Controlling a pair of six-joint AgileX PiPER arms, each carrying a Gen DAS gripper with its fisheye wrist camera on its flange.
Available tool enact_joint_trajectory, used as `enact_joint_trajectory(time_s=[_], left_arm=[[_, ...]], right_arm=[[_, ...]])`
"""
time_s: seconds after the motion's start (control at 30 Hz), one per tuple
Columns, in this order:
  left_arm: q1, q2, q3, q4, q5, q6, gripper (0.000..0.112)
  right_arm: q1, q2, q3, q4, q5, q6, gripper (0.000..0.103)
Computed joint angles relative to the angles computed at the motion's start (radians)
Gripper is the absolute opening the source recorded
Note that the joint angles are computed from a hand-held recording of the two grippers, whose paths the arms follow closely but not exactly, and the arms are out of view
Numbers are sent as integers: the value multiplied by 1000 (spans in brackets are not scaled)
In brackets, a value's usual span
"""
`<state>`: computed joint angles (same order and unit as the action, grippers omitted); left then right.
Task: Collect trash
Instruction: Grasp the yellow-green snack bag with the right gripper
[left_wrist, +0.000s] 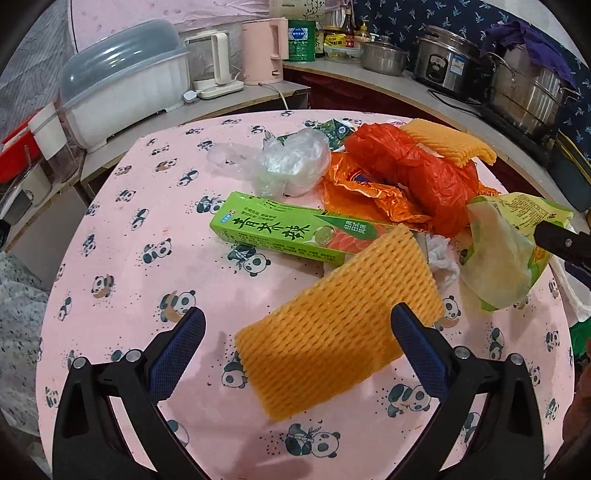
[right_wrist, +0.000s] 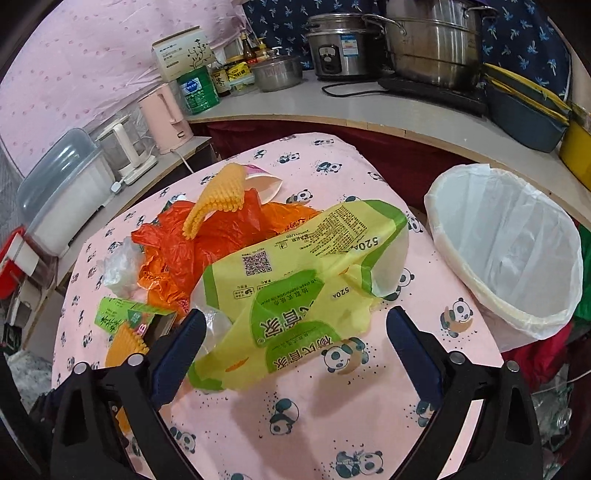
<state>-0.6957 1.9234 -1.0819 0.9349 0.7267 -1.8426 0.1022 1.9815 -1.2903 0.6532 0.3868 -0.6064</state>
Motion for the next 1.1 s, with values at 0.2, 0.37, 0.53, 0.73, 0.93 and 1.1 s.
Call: enact_joint_trajectory(time_s=[0.2,0.37,0.53,0.73,0.93,1.1], left_arm=[[14,5,20,7,-119,11,55],[-18,10,10,-37,-140,48,6],[-85,-2,0,-20,-117,4,0],[-99,-74,42,10,-116,-48,33],[-61,-105,96,145,-68,-46,94],[48,-39,88,138,-187,173,94]], right_arm=[[-14,59,-52,121,65,-77,49],[-34,30,-25,169,82,-157,13],[-78,-38,39,230,78,-266,7],[-153,-104,85,280,111,-353,7],[-209,-126,87,273,158,-350,7],[-205,-114,71,249,168,-311,7]])
